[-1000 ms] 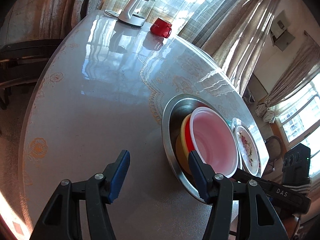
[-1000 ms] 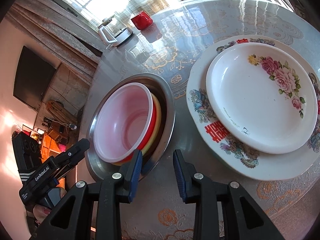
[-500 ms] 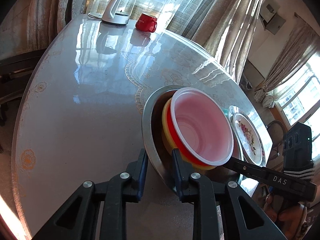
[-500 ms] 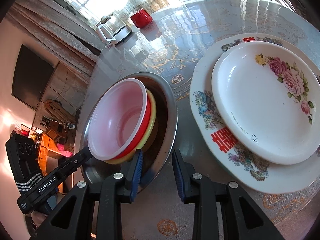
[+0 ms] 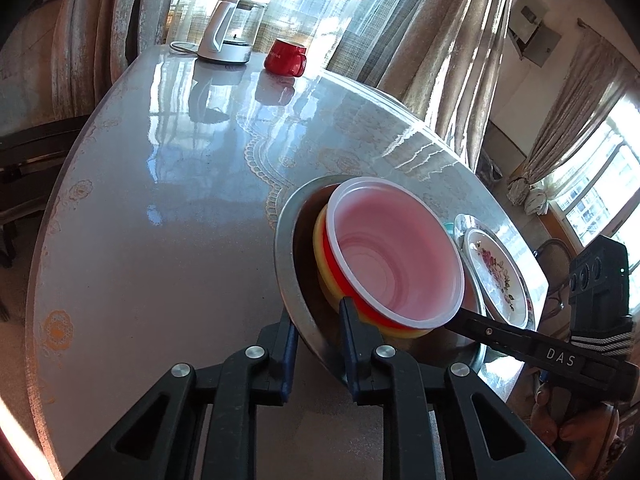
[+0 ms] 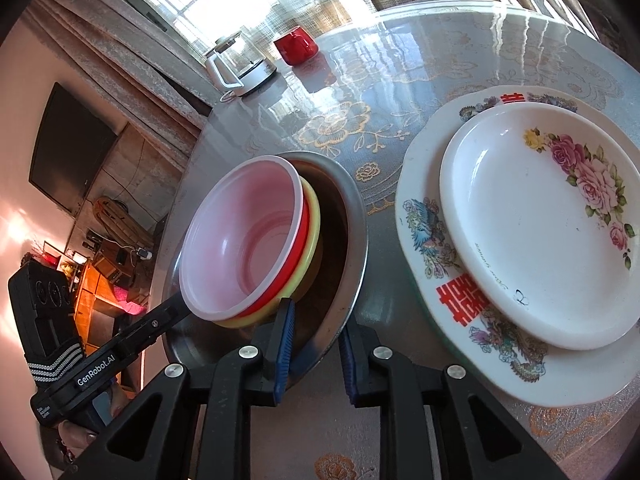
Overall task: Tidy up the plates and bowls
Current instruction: 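Grasp the steel bowl's rim with both grippers and lift it, then carry the nested bowls with both grippers and lower them onto the plate stack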
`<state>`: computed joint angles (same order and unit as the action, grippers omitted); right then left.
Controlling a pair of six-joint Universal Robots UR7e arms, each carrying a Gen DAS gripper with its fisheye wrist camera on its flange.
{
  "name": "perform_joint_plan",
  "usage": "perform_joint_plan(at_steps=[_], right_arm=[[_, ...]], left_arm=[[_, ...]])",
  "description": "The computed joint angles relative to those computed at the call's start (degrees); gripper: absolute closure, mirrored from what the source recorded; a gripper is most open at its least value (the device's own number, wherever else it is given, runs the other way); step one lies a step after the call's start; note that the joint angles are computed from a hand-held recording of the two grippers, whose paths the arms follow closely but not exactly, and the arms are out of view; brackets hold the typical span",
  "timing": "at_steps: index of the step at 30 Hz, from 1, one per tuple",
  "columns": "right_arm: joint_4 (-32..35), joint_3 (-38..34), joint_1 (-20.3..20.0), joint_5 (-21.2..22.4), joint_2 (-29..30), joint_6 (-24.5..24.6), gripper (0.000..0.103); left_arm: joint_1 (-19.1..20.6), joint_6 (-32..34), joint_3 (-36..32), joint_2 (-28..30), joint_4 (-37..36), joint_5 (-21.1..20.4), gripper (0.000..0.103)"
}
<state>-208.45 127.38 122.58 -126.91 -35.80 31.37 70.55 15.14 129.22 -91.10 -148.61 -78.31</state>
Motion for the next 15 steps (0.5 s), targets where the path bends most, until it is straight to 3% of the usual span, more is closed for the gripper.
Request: perform_joint_plan(at_steps=[15], right_arm=[[-5.75,0.95,1.71,-2.70,-0.09,-3.94,0.082]], left_arm=[[-2.78,1.07,1.73,-1.77,-3.90,-0.88,0.082]])
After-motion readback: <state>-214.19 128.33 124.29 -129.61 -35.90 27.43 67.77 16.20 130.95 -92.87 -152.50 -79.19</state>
